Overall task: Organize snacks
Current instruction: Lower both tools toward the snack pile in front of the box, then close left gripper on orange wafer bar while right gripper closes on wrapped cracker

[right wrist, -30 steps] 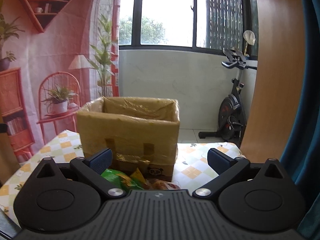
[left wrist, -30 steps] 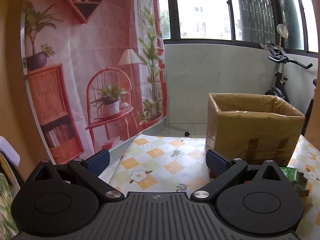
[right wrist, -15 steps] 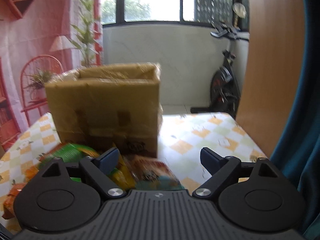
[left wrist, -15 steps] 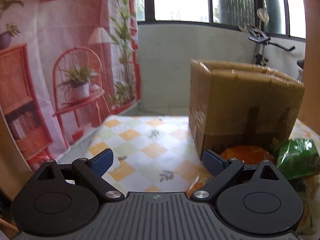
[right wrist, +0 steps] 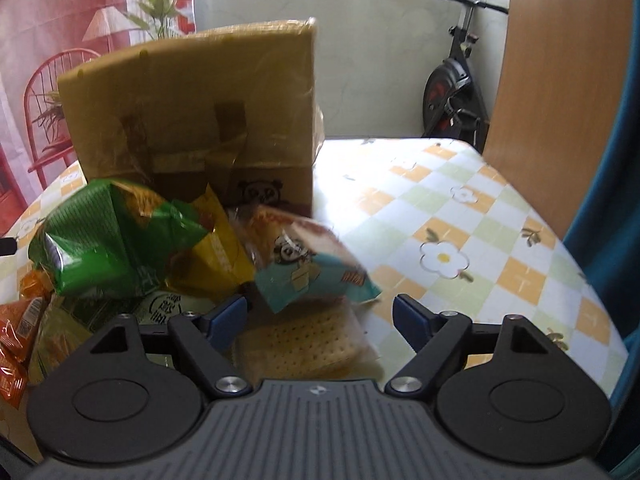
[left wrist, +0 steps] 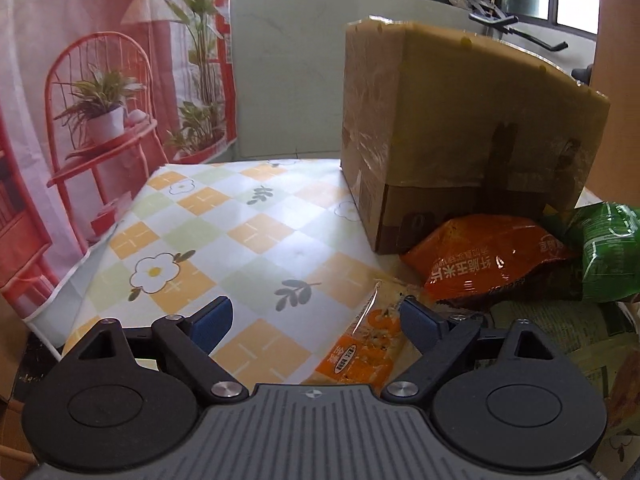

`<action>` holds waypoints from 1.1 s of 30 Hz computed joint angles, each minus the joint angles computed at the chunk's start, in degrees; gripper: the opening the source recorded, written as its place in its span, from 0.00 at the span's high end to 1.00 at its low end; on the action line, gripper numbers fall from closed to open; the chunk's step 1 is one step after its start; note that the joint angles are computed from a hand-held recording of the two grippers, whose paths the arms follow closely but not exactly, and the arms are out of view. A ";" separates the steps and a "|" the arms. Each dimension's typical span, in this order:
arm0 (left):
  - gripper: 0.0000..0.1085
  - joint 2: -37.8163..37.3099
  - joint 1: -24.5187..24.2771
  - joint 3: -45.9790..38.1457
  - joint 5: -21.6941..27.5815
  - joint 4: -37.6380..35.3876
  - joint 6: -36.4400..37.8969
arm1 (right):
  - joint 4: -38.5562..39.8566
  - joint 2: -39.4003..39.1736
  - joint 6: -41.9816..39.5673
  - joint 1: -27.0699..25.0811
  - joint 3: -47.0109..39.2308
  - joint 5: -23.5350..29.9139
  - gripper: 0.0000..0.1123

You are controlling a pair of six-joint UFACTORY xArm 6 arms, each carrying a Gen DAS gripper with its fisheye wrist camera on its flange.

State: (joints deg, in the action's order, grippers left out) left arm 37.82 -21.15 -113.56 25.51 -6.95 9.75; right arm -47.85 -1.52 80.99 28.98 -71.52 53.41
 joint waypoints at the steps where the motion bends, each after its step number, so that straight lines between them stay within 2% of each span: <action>1: 0.18 1.18 0.10 -1.98 1.50 -0.42 -0.11 | 0.33 0.32 -0.02 -0.25 0.08 -0.59 0.26; 2: 0.21 2.53 0.22 -4.29 3.38 -2.52 1.06 | 0.78 0.84 -0.12 -0.39 -0.14 -0.90 0.26; 5: 0.21 4.65 0.28 -7.61 6.66 -7.33 4.01 | 2.83 1.52 -1.00 -0.84 0.01 -2.06 0.28; 11: 0.25 7.77 0.28 -11.68 9.67 -7.83 4.22 | 6.98 2.10 -2.61 -1.72 0.86 -4.17 0.33; 14: 0.26 8.67 0.35 -12.94 10.43 -8.68 4.27 | 9.93 2.15 -2.84 -2.34 1.47 -5.59 0.40; 21: 0.28 9.75 0.33 -14.67 11.88 -9.37 4.42 | 14.27 2.99 -3.34 -3.54 1.68 -8.92 0.41; 25: 0.28 10.26 0.36 -15.31 12.24 -9.24 4.21 | 13.15 4.75 -2.54 -3.98 -0.57 -6.82 0.40; 30: 0.29 10.11 0.32 -14.91 12.07 -9.69 4.59 | 11.64 8.58 -3.02 -4.07 -5.60 -1.53 0.39; 33: 0.29 10.14 0.25 -14.91 12.13 -9.83 4.68 | 10.14 10.50 -2.68 -4.16 -7.45 -0.70 0.34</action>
